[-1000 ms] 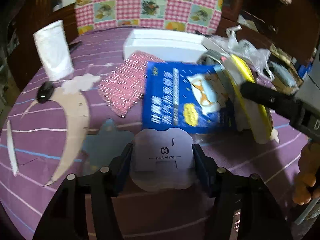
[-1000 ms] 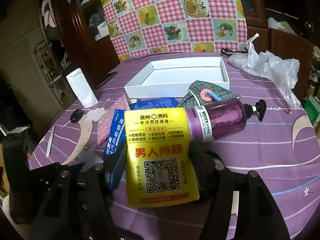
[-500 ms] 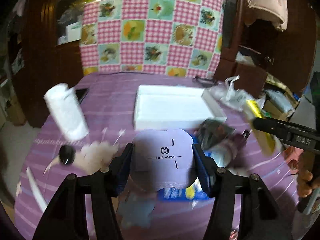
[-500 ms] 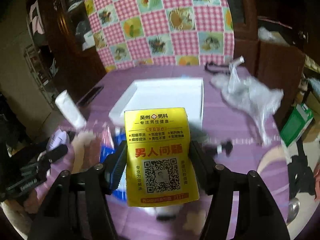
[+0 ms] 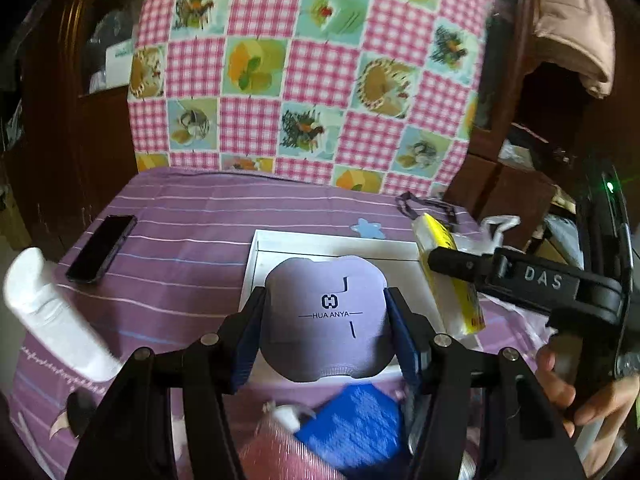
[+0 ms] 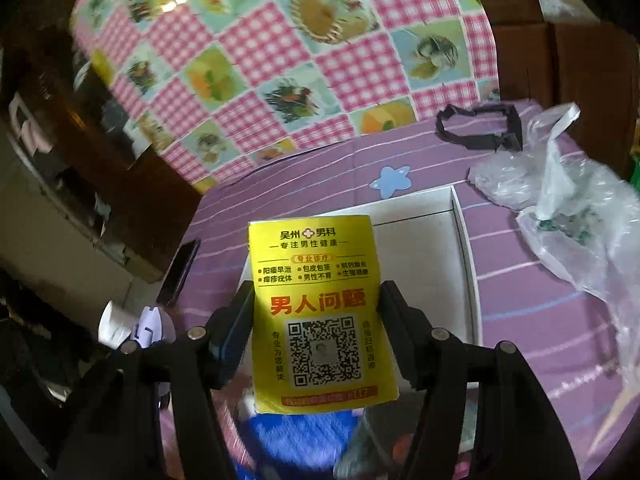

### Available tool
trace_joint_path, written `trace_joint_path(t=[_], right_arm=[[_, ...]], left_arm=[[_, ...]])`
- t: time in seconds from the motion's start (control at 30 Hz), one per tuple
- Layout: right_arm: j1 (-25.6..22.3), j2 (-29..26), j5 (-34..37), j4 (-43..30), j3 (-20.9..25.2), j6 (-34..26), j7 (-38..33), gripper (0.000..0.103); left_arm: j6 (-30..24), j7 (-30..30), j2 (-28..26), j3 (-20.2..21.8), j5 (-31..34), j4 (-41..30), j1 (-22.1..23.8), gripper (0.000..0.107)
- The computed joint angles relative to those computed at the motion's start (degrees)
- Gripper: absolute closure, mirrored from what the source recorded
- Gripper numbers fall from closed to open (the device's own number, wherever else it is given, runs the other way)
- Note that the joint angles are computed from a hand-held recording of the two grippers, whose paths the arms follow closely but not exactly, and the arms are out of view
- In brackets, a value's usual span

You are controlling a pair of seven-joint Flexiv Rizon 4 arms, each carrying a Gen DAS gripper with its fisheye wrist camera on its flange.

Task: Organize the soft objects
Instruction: 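Grasp the lavender pad with the left gripper while the right gripper carries the card to the box, then lower the card and pad into the white box and open both grippers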

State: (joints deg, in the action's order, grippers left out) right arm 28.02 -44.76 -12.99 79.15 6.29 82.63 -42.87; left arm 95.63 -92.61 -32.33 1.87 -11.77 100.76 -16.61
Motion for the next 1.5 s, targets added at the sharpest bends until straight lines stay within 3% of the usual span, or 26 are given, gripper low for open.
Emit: trace_joint_path(t=[0.23,0.4,0.5,0.6,0.7,0.77,0.87,0.97,1.17,1.27,1.4,1.5], right_arm=[[-4.1,-5.7,2.2,-4.6,6.2,-1.6,-6.1,0.04],[-3.3,-5.8,3.6,-4.0,4.0,0.0,-5.7,0.039],[-1.4,-6.4,2.5,-3.9,0.3,0.4,-2.1,0.038],[-3.7,-7.7,4.0,-6.3,4.5,-2.2,-4.2,0.038],[-2.0,-7.2,3.1,-7.2,1.8,-8.0,-2.7,0.038],[-0.5,-7.0,1.6,-8.6,-0.5,-15.6,-0.6,0.038],[-0.4,-7.2,0.0,-10.9,0.1,-22.5,-3.1,0.036],[-1.1,-7.1,1.7,-12.3,1.7,-27.2,-4.8,0.035],[-4.1,-5.6,9.7,-10.0,5.3,-21.5,-5.5,0.026],[-3.9,-4.5,10.7,-8.8,4.8,-20.1,-4.2,0.025],[-5.7,-3.9,14.8,-8.0,7.6,-17.0,-3.5,0.025],[-4.6,-2.7,13.8,-7.1,6.0,-17.5,-2.4,0.022]], left_arm=[[-1.8,1.5,-8.0,-4.2,-0.9,-6.5,3.2,0.049],[-3.7,0.8,-10.6,-2.9,-1.4,-8.4,2.8,0.049],[-7.0,-0.2,-11.4,-2.3,-2.3,-9.5,2.8,0.049],[-10.9,0.8,-11.9,-4.5,-2.3,-10.3,4.6,0.049],[-15.1,-0.7,-12.2,-0.5,-0.5,-12.2,1.6,0.049],[-16.7,-1.4,-12.1,0.8,1.7,-12.8,0.3,0.049],[-15.5,2.2,-11.6,-4.5,1.7,-11.4,3.4,0.047],[-15.1,2.7,-11.6,-5.0,1.5,-11.2,3.2,0.044],[-10.7,6.8,-11.2,-11.9,-1.3,-8.2,7.9,0.025],[-11.1,9.8,-11.1,-16.0,-3.2,-7.4,10.5,0.023],[-10.2,11.0,-10.9,-16.5,-4.8,-6.9,10.5,0.023],[-9.2,12.6,-10.6,-19.2,-6.1,-6.0,12.3,0.023]])
